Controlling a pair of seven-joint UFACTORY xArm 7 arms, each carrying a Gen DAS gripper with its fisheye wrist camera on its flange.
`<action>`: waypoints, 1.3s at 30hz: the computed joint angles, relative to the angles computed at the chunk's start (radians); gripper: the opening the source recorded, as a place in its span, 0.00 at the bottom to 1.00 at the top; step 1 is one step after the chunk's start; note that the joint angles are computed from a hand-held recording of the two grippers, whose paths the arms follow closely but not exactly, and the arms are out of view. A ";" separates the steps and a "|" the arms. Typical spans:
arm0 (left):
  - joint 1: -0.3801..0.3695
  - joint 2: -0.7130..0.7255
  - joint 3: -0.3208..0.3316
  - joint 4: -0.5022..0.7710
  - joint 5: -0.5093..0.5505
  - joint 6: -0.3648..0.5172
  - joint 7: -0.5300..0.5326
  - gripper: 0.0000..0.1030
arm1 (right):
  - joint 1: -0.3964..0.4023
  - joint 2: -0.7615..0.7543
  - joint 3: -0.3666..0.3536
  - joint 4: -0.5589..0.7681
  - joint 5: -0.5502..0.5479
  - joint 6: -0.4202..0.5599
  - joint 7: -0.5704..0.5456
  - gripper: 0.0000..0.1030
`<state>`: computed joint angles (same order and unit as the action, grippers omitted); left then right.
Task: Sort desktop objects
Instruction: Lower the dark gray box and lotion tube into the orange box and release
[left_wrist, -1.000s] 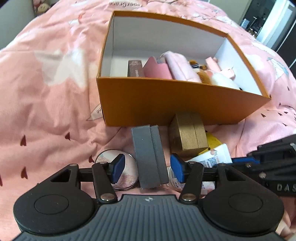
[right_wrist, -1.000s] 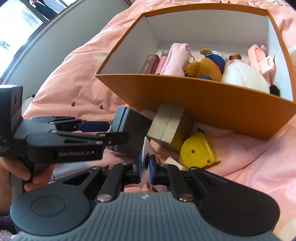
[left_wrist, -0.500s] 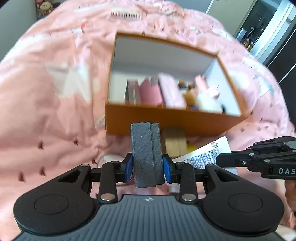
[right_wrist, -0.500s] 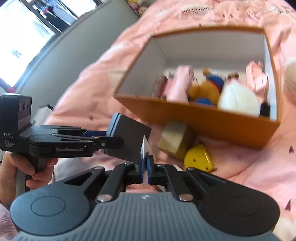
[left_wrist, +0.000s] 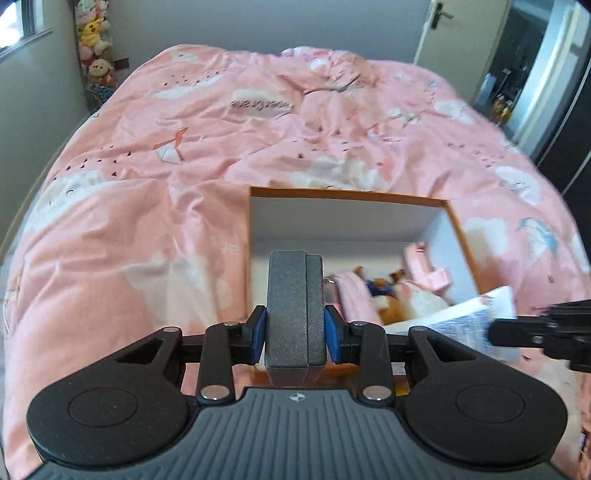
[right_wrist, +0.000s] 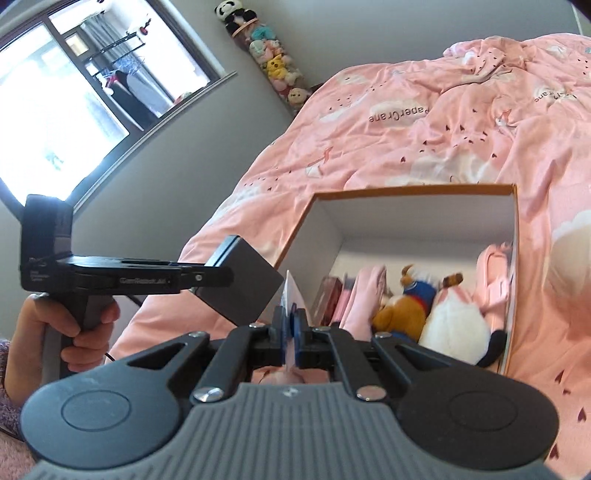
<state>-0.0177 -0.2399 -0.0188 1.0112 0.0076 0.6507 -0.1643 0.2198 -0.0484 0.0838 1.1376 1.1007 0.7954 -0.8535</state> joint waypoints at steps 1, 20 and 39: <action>0.004 0.025 -0.004 0.017 0.019 0.004 -0.003 0.36 | -0.001 0.006 0.000 0.008 -0.007 -0.006 0.004 0.04; -0.067 0.257 -0.039 0.129 0.523 0.072 -0.337 0.36 | -0.033 0.124 0.043 0.076 0.073 -0.149 -0.002 0.03; -0.068 0.309 -0.010 0.147 0.285 0.140 -0.209 0.42 | -0.035 0.184 0.073 0.132 -0.006 -0.225 0.039 0.03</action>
<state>-0.0859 0.0695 -0.0285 1.1582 0.2923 0.7907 -0.3733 0.1848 0.1359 0.1572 1.2700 1.0945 0.5702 -0.8146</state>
